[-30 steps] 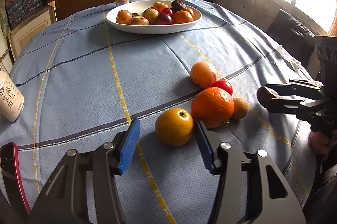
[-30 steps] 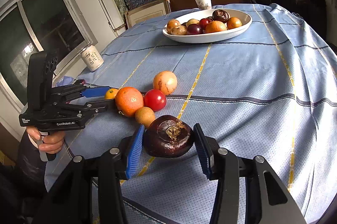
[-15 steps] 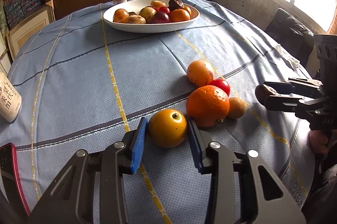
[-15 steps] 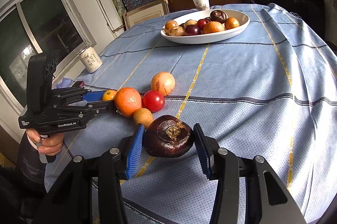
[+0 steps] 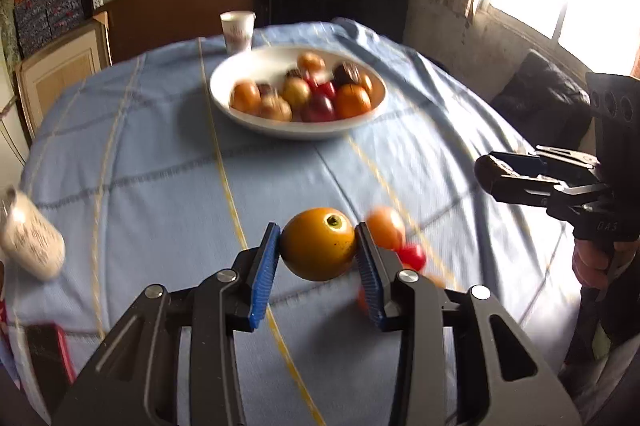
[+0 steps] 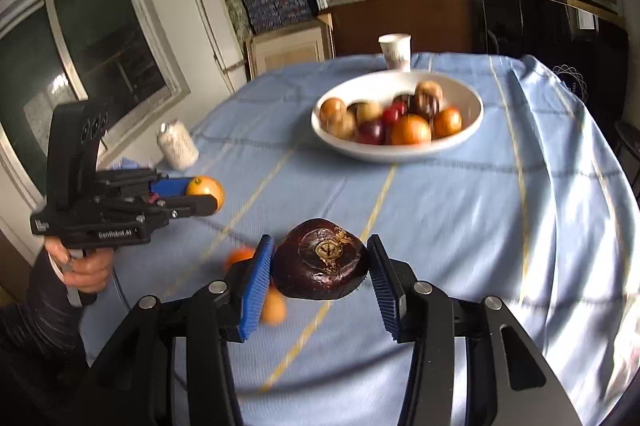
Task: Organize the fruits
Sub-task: 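Carry the citrus and mangosteen over the plate and release both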
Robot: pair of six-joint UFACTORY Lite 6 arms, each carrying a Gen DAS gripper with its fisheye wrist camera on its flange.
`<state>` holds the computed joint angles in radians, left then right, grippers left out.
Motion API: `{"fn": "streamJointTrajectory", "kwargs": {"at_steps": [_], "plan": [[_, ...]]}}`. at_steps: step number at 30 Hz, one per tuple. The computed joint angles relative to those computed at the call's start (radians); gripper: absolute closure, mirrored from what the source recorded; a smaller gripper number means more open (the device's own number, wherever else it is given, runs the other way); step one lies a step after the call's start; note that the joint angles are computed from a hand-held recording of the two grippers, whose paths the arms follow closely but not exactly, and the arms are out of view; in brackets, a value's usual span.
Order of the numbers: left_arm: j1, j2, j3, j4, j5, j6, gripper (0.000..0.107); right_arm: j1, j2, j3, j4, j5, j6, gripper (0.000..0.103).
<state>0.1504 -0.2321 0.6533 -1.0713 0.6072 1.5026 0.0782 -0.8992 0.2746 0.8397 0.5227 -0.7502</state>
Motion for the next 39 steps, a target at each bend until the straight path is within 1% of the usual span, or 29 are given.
{"fn": "streamJointTrajectory", "kwargs": {"at_steps": [2,4,6,9,10,12,13,14,17,20,21,22,23,24,25,26,27,28,29,30,31,34,37,39], "plan": [[-0.050,0.074,0.115,0.003,-0.032,-0.082,0.069,-0.035,0.177,0.108,0.191,-0.049,-0.209,0.055],[-0.106,0.194,0.269,0.001,-0.068,-0.174,0.069,0.001,0.342,0.205,0.400,-0.176,-0.419,0.055],[-0.168,0.333,0.431,0.040,-0.126,-0.292,0.069,0.016,0.530,0.330,0.610,-0.238,-0.625,0.055],[-0.236,0.549,0.666,0.147,-0.187,-0.481,0.069,0.012,0.790,0.502,0.924,-0.258,-0.913,0.055],[-0.252,0.613,0.736,0.194,-0.200,-0.546,0.069,0.011,0.854,0.546,1.028,-0.259,-1.012,0.055],[-0.271,0.742,0.880,0.274,-0.195,-0.655,0.069,0.018,0.977,0.646,1.205,-0.280,-1.187,0.055],[-0.279,0.789,0.932,0.311,-0.195,-0.702,0.069,0.024,1.030,0.693,1.237,-0.294,-1.219,0.055],[-0.289,0.840,0.989,0.351,-0.196,-0.751,0.069,0.025,1.062,0.722,1.233,-0.301,-1.212,0.055],[-0.310,0.935,1.090,0.431,-0.205,-0.838,0.069,0.016,1.170,0.820,1.259,-0.318,-1.232,0.055],[-0.319,0.989,1.144,0.474,-0.217,-0.878,0.069,0.000,1.255,0.897,1.168,-0.310,-1.127,0.054],[-0.319,0.995,1.144,0.468,-0.226,-0.871,0.069,-0.003,1.266,0.907,1.171,-0.307,-1.126,0.053],[-0.321,0.995,1.140,0.460,-0.244,-0.868,0.060,-0.001,1.274,0.918,1.199,-0.308,-1.150,0.050],[-0.323,0.991,1.133,0.457,-0.256,-0.865,0.051,-0.003,1.269,0.912,1.234,-0.294,-1.183,0.044],[-0.324,0.966,1.099,0.438,-0.285,-0.852,0.037,-0.004,1.255,0.898,1.289,-0.284,-1.239,0.044],[-0.323,0.942,1.067,0.404,-0.308,-0.823,0.034,-0.005,1.224,0.868,1.353,-0.275,-1.299,0.044],[-0.319,0.897,1.014,0.338,-0.325,-0.755,0.034,-0.009,1.189,0.838,1.378,-0.265,-1.318,0.044],[-0.314,0.857,0.969,0.300,-0.328,-0.712,0.034,-0.013,1.160,0.808,1.385,-0.250,-1.323,0.044],[-0.310,0.818,0.924,0.259,-0.338,-0.669,0.032,-0.020,1.109,0.755,1.375,-0.231,-1.316,0.044],[-0.303,0.747,0.836,0.185,-0.357,-0.594,0.028,-0.021,1.060,0.710,1.371,-0.225,-1.299,0.043],[-0.296,0.689,0.765,0.108,-0.371,-0.521,0.015,-0.030,1.016,0.658,1.344,-0.197,-1.288,0.037],[-0.288,0.630,0.689,0.012,-0.386,-0.435,0.009,-0.034,0.957,0.589,1.324,-0.175,-1.270,0.035],[-0.267,0.453,0.453,-0.209,-0.429,-0.225,0.009,-0.029,0.842,0.425,1.252,-0.127,-1.211,0.034],[-0.244,0.305,0.232,-0.523,-0.461,0.089,0.009,0.005,0.801,0.328,1.122,-0.109,-1.103,0.034],[-0.220,0.232,0.115,-0.715,-0.450,0.298,0.009,0.056,0.772,0.266,1.140,-0.127,-1.093,0.034]]}}
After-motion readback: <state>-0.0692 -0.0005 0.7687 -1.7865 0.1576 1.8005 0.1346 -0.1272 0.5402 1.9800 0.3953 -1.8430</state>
